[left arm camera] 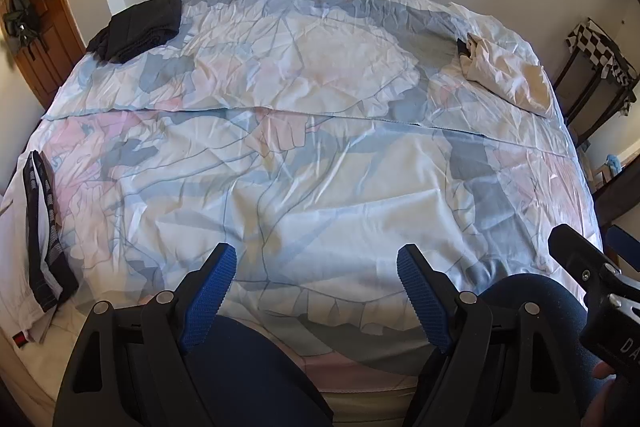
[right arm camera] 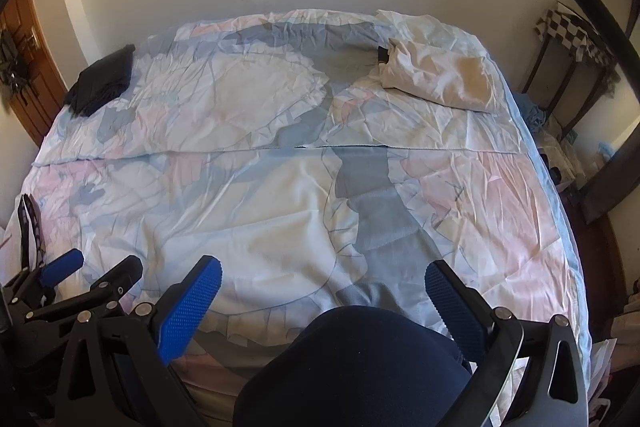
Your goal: Fold clothes
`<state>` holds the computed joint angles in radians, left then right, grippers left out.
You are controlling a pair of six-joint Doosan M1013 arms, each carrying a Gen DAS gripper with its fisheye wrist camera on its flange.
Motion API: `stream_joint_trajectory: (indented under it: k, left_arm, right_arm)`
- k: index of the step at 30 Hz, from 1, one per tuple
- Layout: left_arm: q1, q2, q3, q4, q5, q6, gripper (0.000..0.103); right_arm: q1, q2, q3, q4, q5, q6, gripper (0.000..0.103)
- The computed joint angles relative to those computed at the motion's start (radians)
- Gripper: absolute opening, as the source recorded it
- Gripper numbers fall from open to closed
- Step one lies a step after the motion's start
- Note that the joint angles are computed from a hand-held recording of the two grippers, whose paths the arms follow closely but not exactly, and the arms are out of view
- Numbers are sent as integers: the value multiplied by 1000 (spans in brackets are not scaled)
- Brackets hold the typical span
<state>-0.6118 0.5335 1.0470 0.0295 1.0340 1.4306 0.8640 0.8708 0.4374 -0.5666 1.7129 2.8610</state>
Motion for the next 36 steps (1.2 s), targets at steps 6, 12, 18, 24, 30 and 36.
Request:
stream_joint_trajectory:
  k: [6,12,18,24,30,36]
  left_arm:
    - [-2,-2,2,7,-8,3,83]
    - [-4,-5,5,19,-19,-6,83]
    - [-5,-9,9,32,-36,-10,83]
    - [-16,-26,31,84,-97,-8,83]
    - [-10,-36,39,27,-133,30,83]
    - [5,-37,39,-50,-130,39,83]
  right_arm:
    - [0,-8,16,0,-14,8,103]
    - [1,-3,5,-9,-8,-5,103]
    - [4,-2,5,-19,-13,-6,103]
    - [11,2,-5,-51,-20,-23,103]
    - [12,1,-4,-59,-20,-28,103]
    - [11,-14,25,-51,-31,10,103]
